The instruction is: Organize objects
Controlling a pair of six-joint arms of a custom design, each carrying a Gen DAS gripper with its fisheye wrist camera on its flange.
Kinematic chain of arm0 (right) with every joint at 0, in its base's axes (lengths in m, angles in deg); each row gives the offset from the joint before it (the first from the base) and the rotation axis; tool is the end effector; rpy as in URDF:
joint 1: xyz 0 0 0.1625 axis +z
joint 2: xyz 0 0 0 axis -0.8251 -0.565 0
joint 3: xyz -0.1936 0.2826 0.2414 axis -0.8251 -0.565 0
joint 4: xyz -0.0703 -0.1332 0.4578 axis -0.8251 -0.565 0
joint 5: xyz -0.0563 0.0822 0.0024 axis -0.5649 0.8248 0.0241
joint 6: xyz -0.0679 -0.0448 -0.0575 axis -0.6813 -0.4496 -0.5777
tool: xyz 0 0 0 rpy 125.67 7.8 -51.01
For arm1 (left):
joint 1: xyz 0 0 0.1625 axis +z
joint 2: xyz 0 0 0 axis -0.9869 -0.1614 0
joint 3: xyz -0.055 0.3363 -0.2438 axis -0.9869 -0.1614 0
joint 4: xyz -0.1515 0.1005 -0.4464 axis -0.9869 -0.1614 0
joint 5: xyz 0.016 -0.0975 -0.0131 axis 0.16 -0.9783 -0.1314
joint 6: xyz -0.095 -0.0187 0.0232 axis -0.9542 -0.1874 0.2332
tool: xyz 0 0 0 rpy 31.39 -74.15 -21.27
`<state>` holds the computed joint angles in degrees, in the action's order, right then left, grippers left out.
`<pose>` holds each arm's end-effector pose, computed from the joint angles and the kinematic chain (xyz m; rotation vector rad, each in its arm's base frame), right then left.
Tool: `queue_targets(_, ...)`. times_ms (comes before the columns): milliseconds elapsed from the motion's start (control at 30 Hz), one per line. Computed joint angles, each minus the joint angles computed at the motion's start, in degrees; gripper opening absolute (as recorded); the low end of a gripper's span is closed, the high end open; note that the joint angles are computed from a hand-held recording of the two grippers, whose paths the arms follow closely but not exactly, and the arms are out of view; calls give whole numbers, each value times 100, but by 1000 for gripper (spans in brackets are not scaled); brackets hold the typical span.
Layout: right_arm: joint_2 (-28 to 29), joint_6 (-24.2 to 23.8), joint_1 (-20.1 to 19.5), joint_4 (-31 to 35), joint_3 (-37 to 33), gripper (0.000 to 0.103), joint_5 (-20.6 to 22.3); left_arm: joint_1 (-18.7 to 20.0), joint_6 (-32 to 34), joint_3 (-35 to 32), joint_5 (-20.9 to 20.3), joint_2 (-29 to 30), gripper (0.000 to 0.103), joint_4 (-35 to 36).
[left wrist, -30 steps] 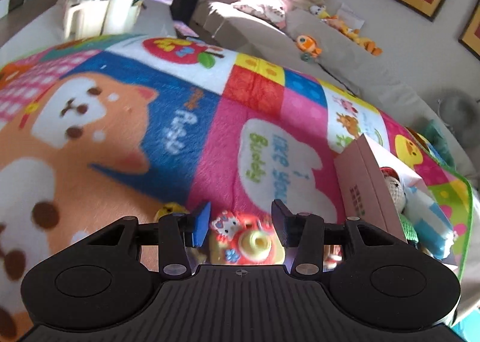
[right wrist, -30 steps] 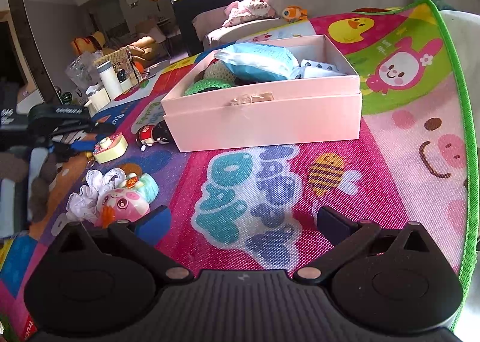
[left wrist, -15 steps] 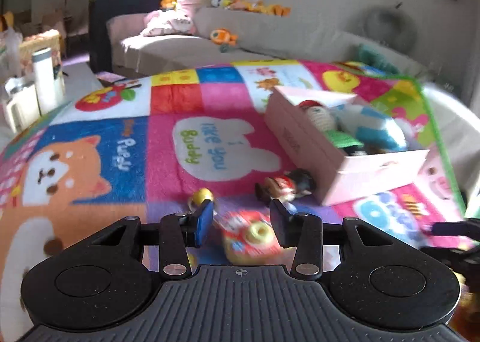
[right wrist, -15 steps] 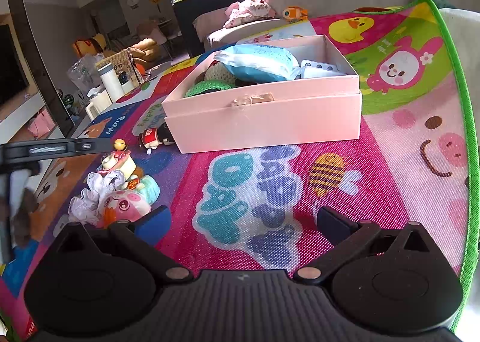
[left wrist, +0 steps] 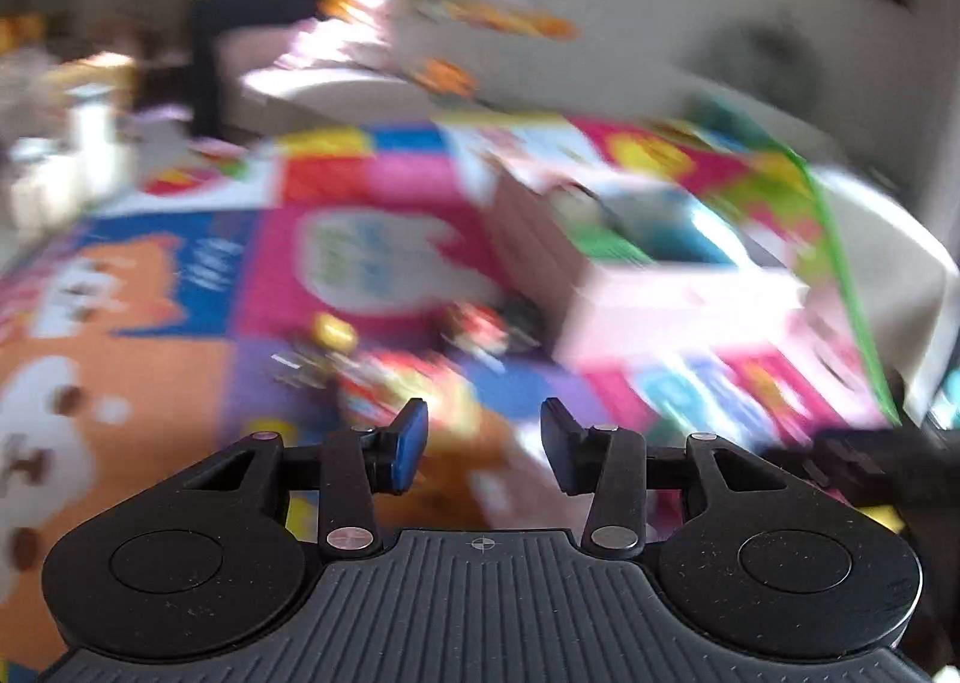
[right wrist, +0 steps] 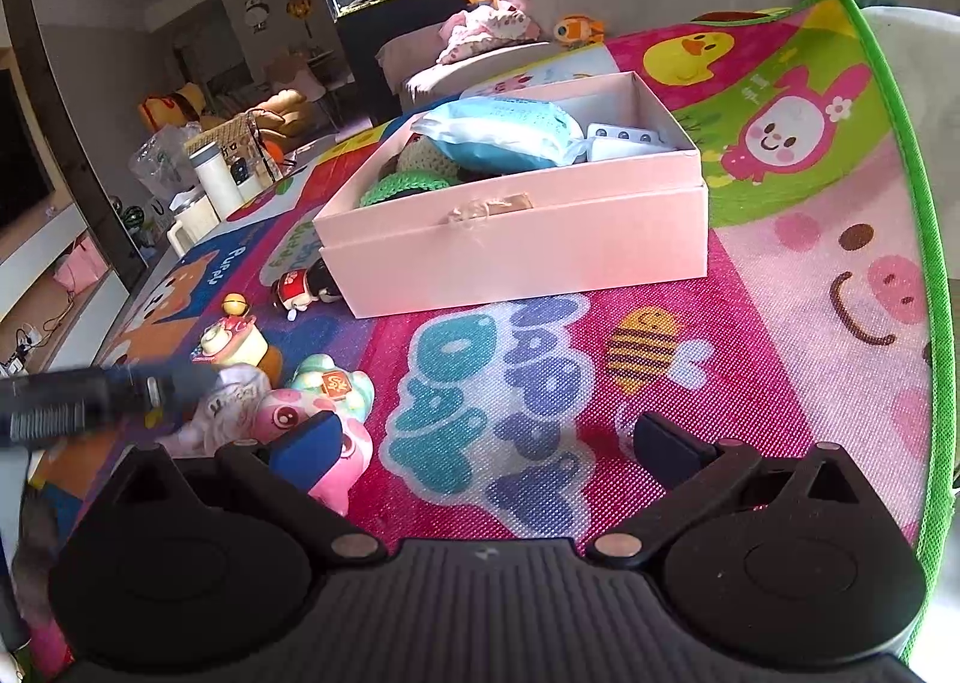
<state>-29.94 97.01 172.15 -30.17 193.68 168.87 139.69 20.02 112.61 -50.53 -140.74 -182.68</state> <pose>0.2180 -0.2917 0.0005 0.1500 -2.3460 1.2058 -0.0257 -0.3856 0.2232 0.9206 2.4450 -0.9621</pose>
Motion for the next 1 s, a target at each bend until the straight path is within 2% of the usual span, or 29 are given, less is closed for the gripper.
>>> queue_targets(67, -11, 0, -7, -5, 11, 103, -11, -11, -160, -47, 417, 145, 45, -152)
queue_targets(167, -56, 0, -37, -30, 46, 103, -70, 96, -301, -127, 579, 56, 45, 444)
queue_targets(233, -82, 4, -60, -39, 63, 103, -108, 49, -34, -41, 732, 89, 45, 388)
queue_targets(333, -81, -2, -63, -39, 64, 103, -106, -147, 258, 43, 980, 161, 51, 341)
queue_targets(433, -84, -1, -64, -39, 64, 103, -110, -86, 39, -89, 739, 267, 55, 542)
queue_targets(467, -84, -1, -64, -39, 64, 103, -110, -106, 28, -92, 753, 317, 60, 518)
queue_targets(567, -82, -3, -63, -35, 60, 103, -108, -134, -2, -79, 793, 446, 62, 330)
queue_targets(767, -85, 4, -64, -37, 64, 103, -116, -54, -571, -201, 813, 768, 60, -135)
queue_targets(1000, -93, 5, -67, -34, 69, 103, -124, 24, -250, -415, 878, 1536, 60, -1051)
